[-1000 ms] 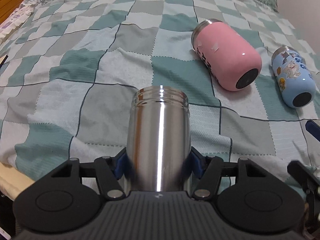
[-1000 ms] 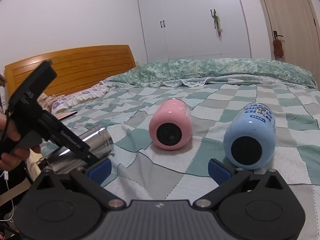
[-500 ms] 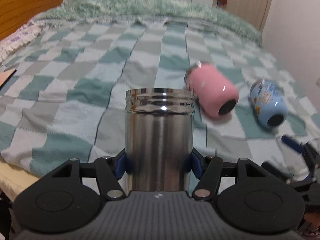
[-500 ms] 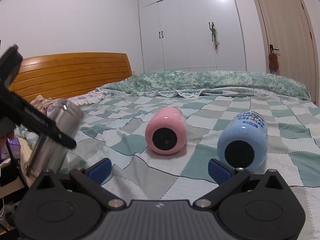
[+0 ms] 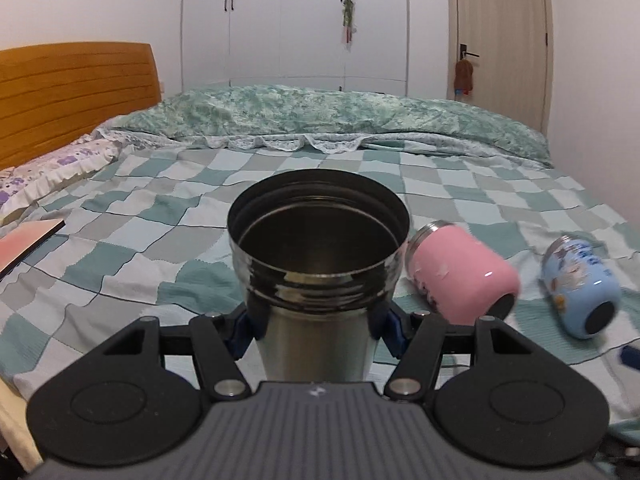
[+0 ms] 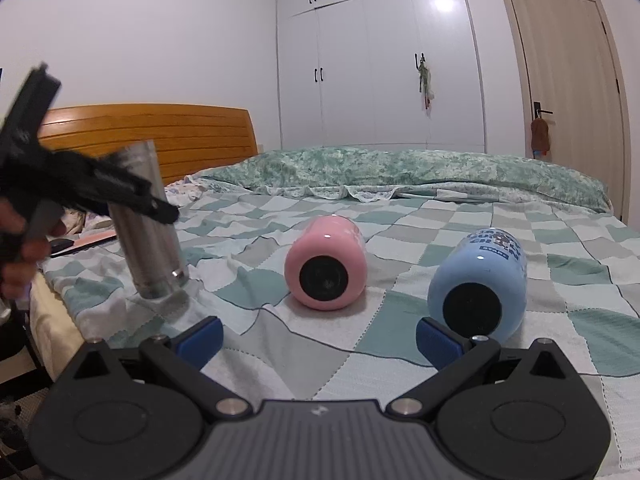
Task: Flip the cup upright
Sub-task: 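Lower the upright silver cup onto the blanket with the left gripper, then open the left gripper and withdraw from the standing silver cup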
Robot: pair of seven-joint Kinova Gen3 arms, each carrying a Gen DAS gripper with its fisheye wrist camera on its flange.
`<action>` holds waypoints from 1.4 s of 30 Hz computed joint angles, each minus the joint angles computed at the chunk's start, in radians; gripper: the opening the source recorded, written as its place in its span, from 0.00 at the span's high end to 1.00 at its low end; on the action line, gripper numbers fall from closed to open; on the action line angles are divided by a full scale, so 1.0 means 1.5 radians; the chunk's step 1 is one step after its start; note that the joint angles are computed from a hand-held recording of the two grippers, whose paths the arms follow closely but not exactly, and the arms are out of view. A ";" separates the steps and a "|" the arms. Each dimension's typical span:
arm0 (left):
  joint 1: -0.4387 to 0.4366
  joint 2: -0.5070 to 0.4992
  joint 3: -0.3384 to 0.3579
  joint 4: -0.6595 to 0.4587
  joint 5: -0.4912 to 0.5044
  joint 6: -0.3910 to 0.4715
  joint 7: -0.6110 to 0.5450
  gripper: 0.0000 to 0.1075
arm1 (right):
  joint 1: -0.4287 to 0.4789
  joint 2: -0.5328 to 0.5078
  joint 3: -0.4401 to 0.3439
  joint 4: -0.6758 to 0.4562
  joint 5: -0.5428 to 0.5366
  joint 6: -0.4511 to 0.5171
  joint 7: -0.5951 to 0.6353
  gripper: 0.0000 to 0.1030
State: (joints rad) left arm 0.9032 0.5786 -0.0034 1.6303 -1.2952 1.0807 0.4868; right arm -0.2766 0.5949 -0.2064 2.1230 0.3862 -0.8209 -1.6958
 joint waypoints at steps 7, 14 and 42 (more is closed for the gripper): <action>0.005 0.025 -0.016 0.040 -0.035 -0.026 0.089 0.41 | -0.003 0.001 0.003 0.000 -0.004 -0.001 0.006 0.00; 0.029 0.020 -0.002 0.065 -0.094 0.025 0.137 0.04 | -0.002 0.005 0.004 0.016 -0.013 -0.037 0.017 0.00; 0.238 0.182 0.014 -0.034 -0.156 0.261 0.262 0.04 | -0.024 0.013 0.044 0.283 -0.174 -0.448 0.140 0.00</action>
